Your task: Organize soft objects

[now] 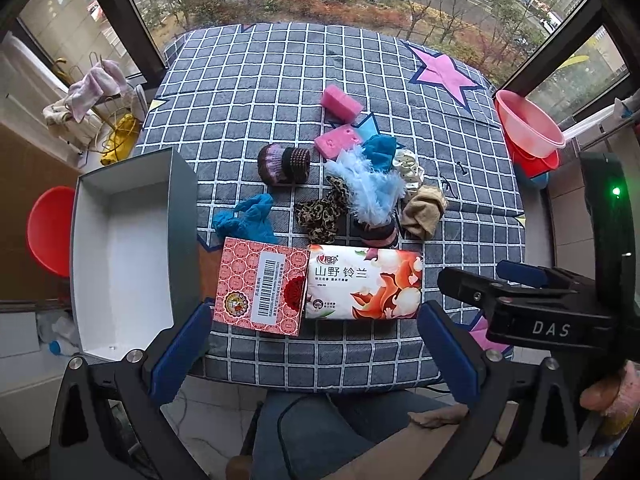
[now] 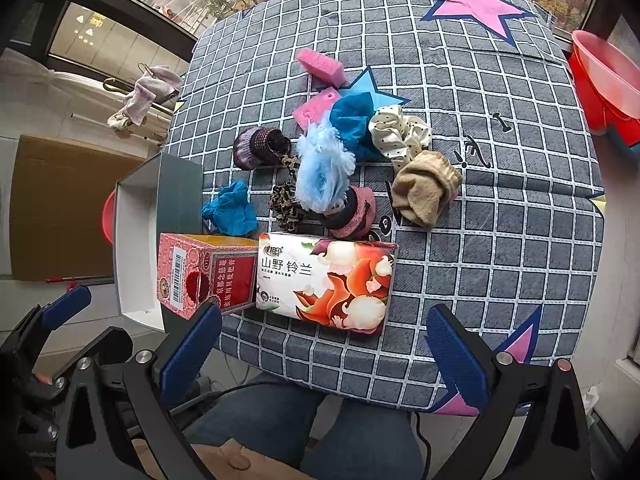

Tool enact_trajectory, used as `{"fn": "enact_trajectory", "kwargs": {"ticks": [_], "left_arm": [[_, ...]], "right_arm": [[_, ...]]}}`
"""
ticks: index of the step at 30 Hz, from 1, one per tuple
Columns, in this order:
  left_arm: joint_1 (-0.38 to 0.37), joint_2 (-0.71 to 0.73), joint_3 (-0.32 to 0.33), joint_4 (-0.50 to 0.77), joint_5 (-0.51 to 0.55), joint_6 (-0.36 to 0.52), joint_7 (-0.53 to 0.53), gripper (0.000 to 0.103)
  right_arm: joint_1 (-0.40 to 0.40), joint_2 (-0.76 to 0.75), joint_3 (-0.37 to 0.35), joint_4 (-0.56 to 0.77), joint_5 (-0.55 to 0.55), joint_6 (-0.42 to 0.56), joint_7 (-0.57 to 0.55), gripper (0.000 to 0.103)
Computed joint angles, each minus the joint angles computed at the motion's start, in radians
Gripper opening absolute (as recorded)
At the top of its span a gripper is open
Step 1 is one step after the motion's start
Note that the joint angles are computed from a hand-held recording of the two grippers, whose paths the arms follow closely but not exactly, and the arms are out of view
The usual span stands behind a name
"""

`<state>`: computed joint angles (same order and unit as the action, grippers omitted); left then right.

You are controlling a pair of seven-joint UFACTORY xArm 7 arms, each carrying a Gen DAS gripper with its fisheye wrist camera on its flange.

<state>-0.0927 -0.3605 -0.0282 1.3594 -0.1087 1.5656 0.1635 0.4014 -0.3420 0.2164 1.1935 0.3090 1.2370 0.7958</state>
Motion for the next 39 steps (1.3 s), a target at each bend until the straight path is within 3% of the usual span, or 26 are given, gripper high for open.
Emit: {"fn": "enact_trajectory", "kwargs": {"ticks": [39], "left_arm": [[-0.006,0.013,-0.002,-0.002,-0.013,0.009,-0.015,0.103]], "right_arm": [[-0.015,-0.046,-0.009,-0.043,0.011,0.009,0.030,0.103]]}}
